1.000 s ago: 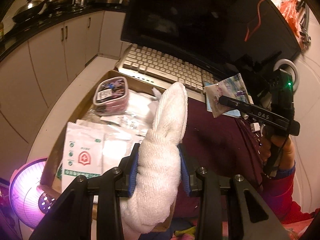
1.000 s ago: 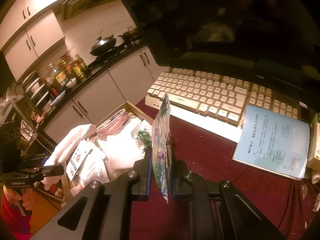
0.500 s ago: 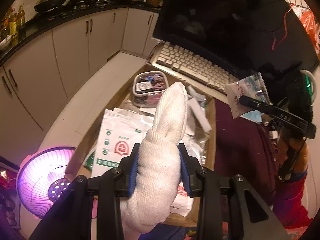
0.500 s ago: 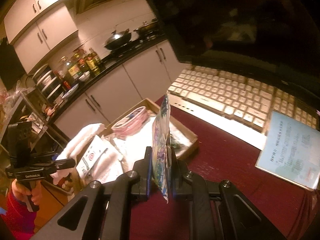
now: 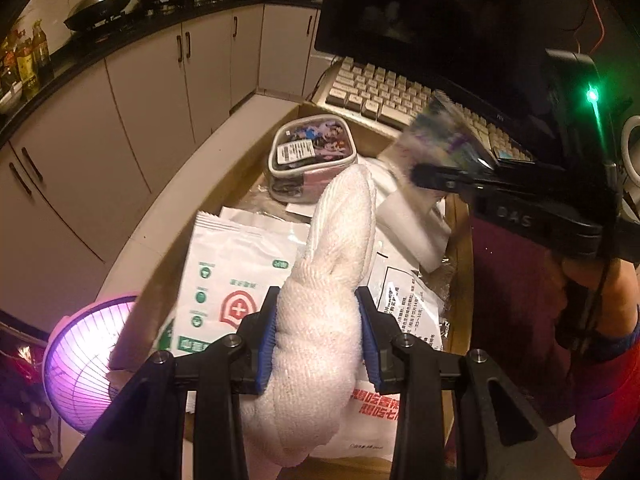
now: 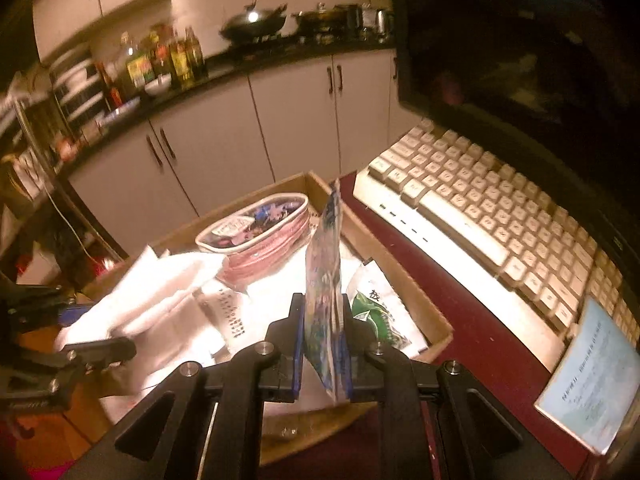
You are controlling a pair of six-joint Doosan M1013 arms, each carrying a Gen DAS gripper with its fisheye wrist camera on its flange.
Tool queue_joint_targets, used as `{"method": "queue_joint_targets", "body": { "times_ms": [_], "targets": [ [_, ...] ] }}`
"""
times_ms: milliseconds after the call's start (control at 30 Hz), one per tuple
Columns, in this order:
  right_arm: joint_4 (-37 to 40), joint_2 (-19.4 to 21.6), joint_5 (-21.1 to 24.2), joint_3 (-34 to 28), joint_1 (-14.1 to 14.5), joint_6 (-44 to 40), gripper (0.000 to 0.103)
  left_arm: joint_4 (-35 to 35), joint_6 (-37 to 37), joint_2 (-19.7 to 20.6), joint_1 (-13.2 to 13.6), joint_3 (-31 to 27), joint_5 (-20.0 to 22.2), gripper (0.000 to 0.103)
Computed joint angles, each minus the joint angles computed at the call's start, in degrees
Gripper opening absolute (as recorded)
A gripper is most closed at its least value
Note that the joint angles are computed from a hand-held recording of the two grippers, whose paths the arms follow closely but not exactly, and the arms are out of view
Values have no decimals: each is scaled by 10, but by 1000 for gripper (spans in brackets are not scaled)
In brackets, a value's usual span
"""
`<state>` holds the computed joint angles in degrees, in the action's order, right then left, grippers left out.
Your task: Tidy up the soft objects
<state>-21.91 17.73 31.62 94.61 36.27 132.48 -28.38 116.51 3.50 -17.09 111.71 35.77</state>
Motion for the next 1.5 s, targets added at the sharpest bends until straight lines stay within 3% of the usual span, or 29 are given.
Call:
{"method": "queue_joint_targets", "body": {
  "times_ms": [233, 300, 367, 400, 567, 700, 867, 967, 1033, 1233, 1400, 1500],
  "targets": [
    [-25, 7, -3, -5, 6, 13, 20, -25, 12, 6, 4, -1, 7, 36],
    [-2, 5, -14, -1, 4, -6, 28, -29, 11, 6, 6, -2, 10, 37],
    [18, 3, -27, 4, 3, -20, 50, -38, 11, 6, 9, -2, 15, 37],
    [12, 3, -27, 4, 4, -15, 53, -41, 13, 6, 10, -1, 15, 37],
    [8, 2, -24, 4, 11, -22, 54, -45, 10, 4, 12, 1, 20, 40],
    [-5, -4, -27, 8, 15, -11, 59, -51, 10, -1, 14, 4, 21, 55],
    [-18, -13, -31, 17, 18, 6, 61, -55, 8, -5, 17, 9, 22, 60],
    [-24, -19, -35, 22, 19, 16, 63, -71, 17, -10, 21, 12, 23, 71],
    [-25, -25, -46, 30, 20, 25, 69, -83, 26, -19, 23, 17, 15, 83],
    [-61, -52, -68, 58, 26, 86, 93, -63, 23, -55, 16, 37, -35, 93],
    [-27, -57, -30, 56, 28, 73, 97, -30, 12, -89, 2, 63, -103, 99],
    [-6, -57, -19, 56, 31, 46, 103, -31, 10, -96, 4, 69, -111, 103]
  ]
}}
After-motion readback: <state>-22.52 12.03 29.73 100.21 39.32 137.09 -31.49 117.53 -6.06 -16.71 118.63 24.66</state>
